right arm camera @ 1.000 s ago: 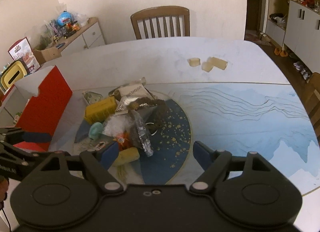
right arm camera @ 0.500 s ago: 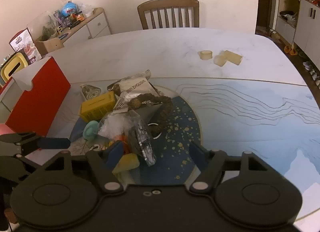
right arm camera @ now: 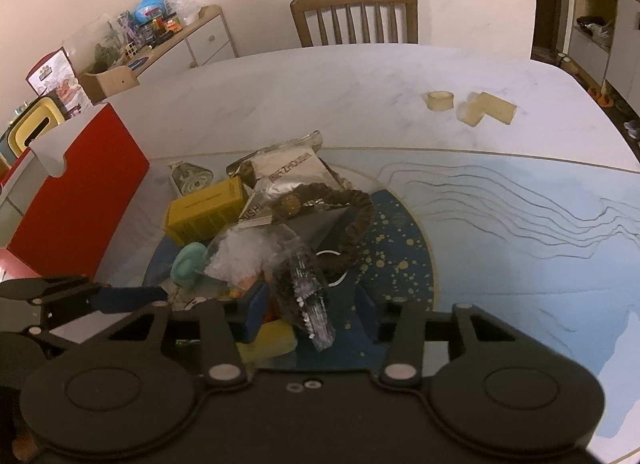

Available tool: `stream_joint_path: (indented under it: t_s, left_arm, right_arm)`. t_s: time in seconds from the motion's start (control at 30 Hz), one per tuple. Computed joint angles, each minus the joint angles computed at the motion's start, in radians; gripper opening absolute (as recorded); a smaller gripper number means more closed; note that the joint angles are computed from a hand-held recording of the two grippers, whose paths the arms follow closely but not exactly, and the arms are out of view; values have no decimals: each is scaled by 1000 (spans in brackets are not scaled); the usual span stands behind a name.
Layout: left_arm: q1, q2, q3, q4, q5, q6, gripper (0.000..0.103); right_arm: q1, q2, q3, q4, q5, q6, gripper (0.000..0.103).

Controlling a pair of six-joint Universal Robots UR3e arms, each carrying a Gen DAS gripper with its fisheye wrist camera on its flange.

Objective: Organize objects
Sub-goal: 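Grasp bunny-eared face plush with left tool while right tool grasps clear bag of dark items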

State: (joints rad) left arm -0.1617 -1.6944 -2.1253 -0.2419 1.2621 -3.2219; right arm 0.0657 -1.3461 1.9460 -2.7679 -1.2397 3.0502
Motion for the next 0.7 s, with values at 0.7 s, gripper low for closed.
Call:
stream_joint_path:
  t_s: [0.7]
  left_arm:
    - [52,83,-24,-69,-51,-5,42]
  right_arm:
    - [4,-75,42,-14,1,48,17]
